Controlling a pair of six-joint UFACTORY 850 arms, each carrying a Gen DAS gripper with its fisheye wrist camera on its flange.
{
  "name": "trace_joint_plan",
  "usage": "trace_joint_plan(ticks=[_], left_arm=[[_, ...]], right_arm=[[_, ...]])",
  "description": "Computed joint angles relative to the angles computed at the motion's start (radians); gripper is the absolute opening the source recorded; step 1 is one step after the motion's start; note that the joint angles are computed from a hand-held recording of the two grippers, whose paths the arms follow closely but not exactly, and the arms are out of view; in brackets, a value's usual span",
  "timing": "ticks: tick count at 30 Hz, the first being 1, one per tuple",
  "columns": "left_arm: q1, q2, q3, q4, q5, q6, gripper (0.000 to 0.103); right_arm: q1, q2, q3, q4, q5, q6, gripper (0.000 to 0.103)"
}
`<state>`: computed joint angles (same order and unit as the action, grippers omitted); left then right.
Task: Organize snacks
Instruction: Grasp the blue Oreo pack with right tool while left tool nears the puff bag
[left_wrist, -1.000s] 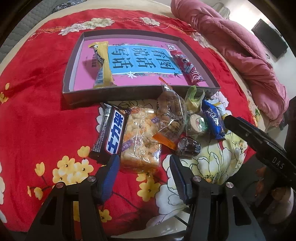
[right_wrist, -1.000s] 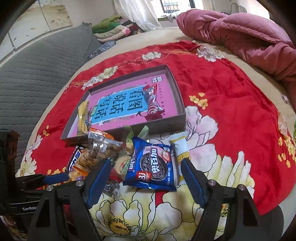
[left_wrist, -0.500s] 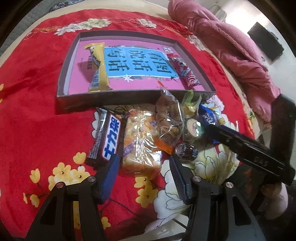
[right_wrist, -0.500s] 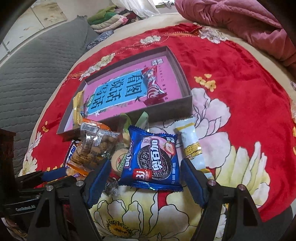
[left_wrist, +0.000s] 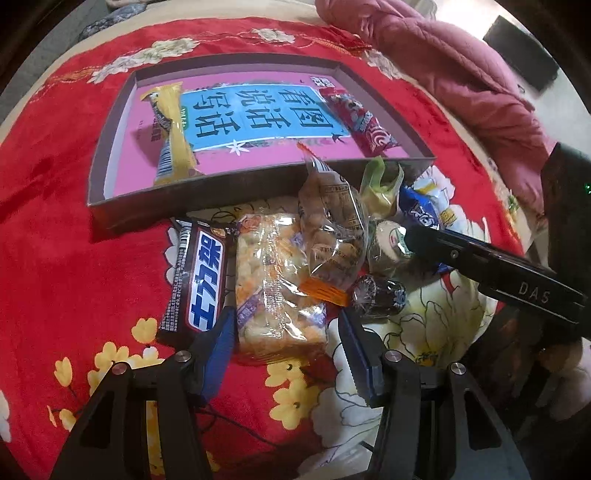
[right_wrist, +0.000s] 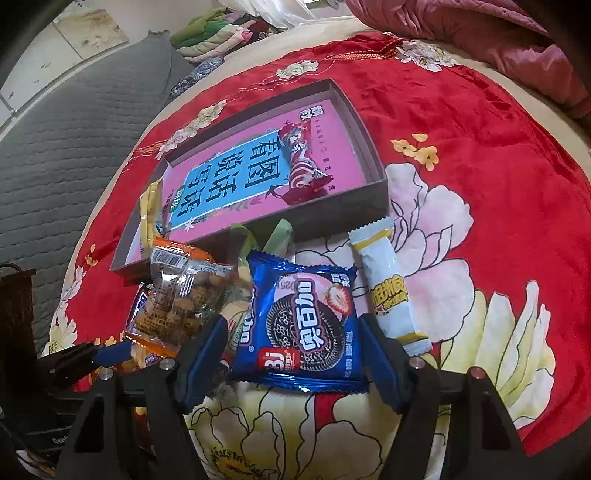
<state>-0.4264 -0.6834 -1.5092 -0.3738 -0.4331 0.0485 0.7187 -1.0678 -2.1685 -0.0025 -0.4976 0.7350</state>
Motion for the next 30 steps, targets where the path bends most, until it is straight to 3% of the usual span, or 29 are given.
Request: trace_joint_plan(ticks=[12,16,30], left_arm=[[0.003,-0.024,-0.021,-0.007,-0.013,-0.013,0.057],[0.002,-0.019,-0.011,0.003,0.001,-0.023,0.049],[0.03,0.043,0.069,-0.187,0.026,0.113,0.048]], right_arm=[[-0.001,-0.016,-0.024,0.009,-0.007,-0.02,0.064],[-0.001,-0.006,-0.006,0.007,0.012,-0.016,0.061],[0.0,0.031,0.053,-0.008,0.071,0.0,0.06]])
